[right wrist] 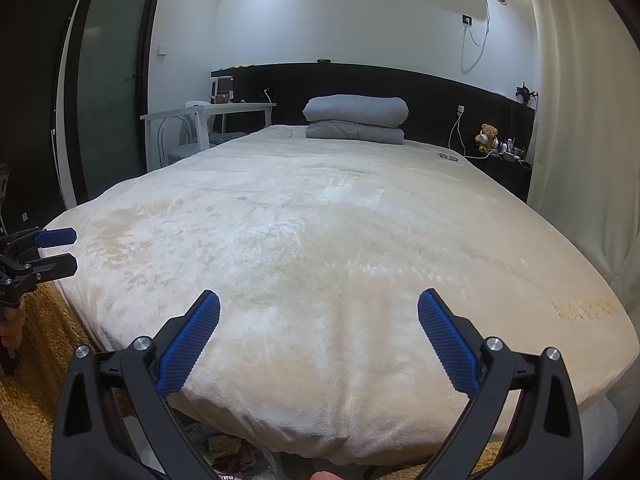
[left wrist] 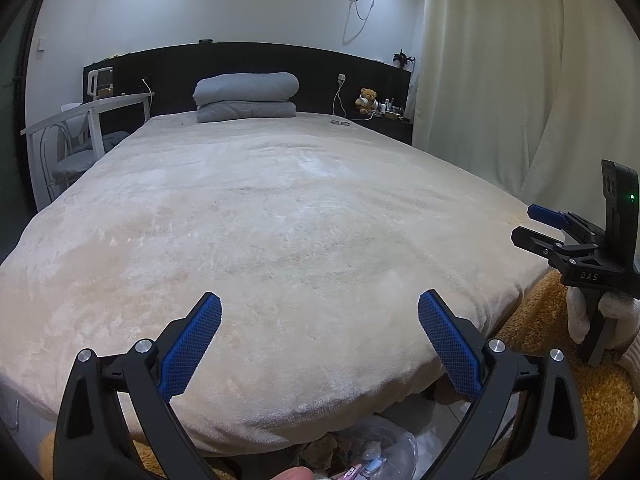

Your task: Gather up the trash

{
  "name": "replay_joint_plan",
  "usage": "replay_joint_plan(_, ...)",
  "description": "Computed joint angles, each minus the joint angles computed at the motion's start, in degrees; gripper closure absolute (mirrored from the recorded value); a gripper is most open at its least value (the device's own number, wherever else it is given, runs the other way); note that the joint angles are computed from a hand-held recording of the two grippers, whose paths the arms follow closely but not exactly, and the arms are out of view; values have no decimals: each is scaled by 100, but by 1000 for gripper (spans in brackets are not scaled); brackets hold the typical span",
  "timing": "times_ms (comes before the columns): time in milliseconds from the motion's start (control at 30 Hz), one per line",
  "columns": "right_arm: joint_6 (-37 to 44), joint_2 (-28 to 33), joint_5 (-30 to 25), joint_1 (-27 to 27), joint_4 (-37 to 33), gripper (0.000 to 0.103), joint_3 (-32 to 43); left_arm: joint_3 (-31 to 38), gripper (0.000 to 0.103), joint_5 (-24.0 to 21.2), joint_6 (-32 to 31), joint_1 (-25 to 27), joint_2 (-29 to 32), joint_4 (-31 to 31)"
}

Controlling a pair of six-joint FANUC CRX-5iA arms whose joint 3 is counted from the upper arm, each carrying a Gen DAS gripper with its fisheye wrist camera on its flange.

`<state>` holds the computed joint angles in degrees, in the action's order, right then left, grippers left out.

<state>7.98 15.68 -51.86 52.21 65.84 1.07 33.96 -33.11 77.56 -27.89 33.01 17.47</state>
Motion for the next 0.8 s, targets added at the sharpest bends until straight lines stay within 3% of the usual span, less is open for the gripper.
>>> replay_joint_plan(800, -10, -3, -22, -8, 19, 5, -26, -33, 6, 68, -71, -15, -10, 14)
